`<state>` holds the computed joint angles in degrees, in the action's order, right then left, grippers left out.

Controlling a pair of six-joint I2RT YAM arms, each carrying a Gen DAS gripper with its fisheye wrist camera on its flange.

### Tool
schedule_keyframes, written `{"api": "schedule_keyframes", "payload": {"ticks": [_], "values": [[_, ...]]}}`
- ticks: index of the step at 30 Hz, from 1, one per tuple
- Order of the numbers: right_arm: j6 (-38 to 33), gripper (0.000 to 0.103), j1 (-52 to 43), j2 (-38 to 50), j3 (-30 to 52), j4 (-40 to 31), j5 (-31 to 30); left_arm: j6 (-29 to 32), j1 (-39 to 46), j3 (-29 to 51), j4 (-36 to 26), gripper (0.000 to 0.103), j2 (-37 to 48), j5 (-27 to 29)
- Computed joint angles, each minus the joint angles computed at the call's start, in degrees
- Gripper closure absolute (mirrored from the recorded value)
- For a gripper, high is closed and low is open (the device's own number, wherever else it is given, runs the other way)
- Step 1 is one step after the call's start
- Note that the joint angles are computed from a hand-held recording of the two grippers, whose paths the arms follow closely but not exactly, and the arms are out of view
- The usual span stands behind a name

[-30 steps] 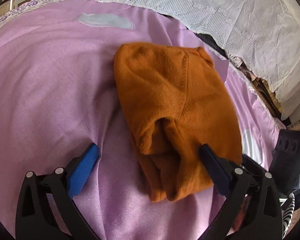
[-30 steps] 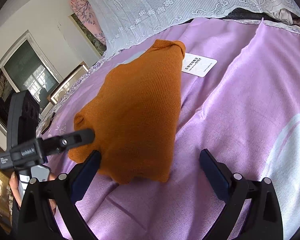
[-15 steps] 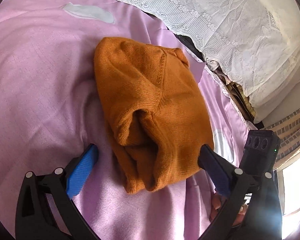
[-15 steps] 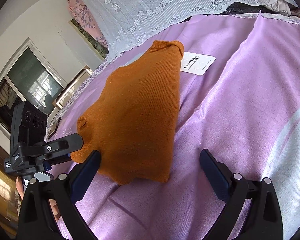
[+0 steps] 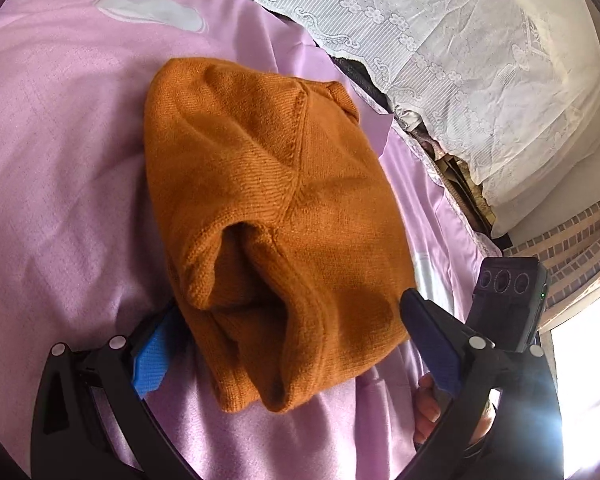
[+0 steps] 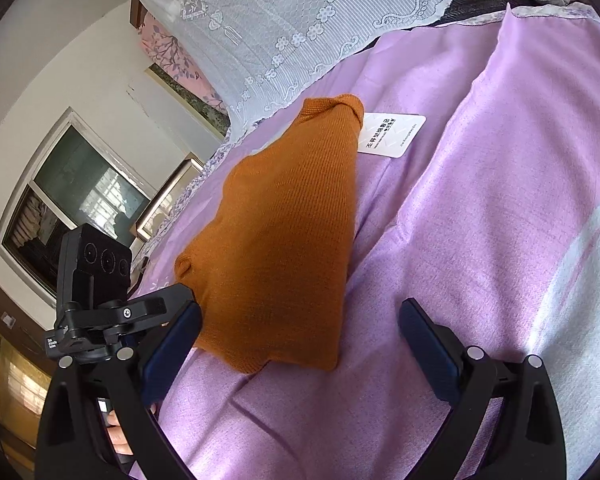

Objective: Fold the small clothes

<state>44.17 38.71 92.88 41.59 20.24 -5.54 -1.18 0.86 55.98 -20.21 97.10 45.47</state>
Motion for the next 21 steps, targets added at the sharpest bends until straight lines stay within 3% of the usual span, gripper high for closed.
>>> {"api": "schedule_keyframes", "payload": {"ticks": [5, 13, 17, 21], "values": [[1.63, 0.003, -0.97, -0.87, -2.06, 3.0, -1.32, -0.41, -0.05, -0.2, 1.11, 0.009, -0.38, -0.01], [8.22, 0.003, -8.17, 3.96, -2.53, 17.71, -9.9, -0.46, -1.77, 0.32, 0.49, 0.006, -0.55, -3.99], [9.19, 0.003, -12.02, 10.74, 2.35, 23.18, -16.78, -0.55, -2.31, 0.88, 0.27, 0.005, -0.27, -5.1], [8.49, 0.003, -14.34, 17.21, 10.54, 20.37, -23.05, 0.04, -2.86, 0.98, -0.08, 0.005, -0.49, -6.56]]}}
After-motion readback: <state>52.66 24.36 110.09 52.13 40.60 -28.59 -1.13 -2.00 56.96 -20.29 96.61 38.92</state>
